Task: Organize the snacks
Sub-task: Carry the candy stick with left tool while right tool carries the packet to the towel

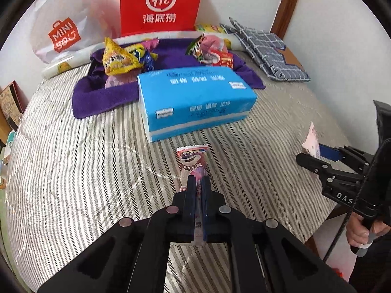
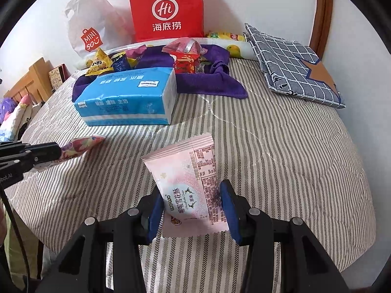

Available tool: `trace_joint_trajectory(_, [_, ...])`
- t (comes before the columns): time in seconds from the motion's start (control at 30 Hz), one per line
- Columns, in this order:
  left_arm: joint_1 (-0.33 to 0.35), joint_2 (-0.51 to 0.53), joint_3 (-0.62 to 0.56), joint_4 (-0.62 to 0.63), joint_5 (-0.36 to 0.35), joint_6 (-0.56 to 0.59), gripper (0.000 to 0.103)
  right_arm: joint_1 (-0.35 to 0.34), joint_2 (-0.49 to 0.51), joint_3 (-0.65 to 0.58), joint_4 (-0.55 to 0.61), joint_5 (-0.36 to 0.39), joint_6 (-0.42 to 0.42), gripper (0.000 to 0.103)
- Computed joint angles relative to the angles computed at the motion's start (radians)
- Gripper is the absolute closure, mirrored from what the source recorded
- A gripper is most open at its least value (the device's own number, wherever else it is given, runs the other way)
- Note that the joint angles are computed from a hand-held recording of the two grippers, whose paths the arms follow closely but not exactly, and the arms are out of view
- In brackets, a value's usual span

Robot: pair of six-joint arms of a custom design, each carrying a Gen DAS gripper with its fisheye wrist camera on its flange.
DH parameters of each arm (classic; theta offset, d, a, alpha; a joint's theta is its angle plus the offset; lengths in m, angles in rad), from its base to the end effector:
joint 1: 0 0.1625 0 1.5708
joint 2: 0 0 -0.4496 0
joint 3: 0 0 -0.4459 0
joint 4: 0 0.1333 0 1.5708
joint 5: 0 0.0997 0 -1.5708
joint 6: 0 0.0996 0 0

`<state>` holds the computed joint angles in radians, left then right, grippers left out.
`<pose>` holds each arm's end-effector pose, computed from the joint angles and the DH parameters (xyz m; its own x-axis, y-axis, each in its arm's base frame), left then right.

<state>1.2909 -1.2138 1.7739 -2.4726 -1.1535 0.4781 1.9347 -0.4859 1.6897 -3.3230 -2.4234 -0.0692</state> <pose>-0.0152 -0.6817 0.2945 -0.6936 0.5250 -0.4932 0.6526 0.7478 -0.1218 0.2954 -0.6117 -0.0477 -0.7318 0.0772 0.6771 -0.3552 0.8047 -0.4756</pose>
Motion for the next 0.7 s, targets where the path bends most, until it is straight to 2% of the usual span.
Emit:
trace_joint_trajectory(0.17, [-0.014, -0.032, 0.002, 0.02, -0.045, 0.0, 0.099, 0.015, -0.003, -0.005, -0.017, -0.004, -0.015, 0.06])
trace_joint_trajectory(0.43, [-0.042, -0.048, -0.02, 0.015, -0.052, -0.014, 0.099, 0.038, -0.013, -0.047, -0.011, -0.005, -0.059, 0.06])
trace_joint_trajectory(0.7, [-0.056, 0.01, -0.134, -0.003, -0.041, -0.029, 0.099, 0.042, -0.004, -0.176, 0.095, -0.003, -0.084, 0.06])
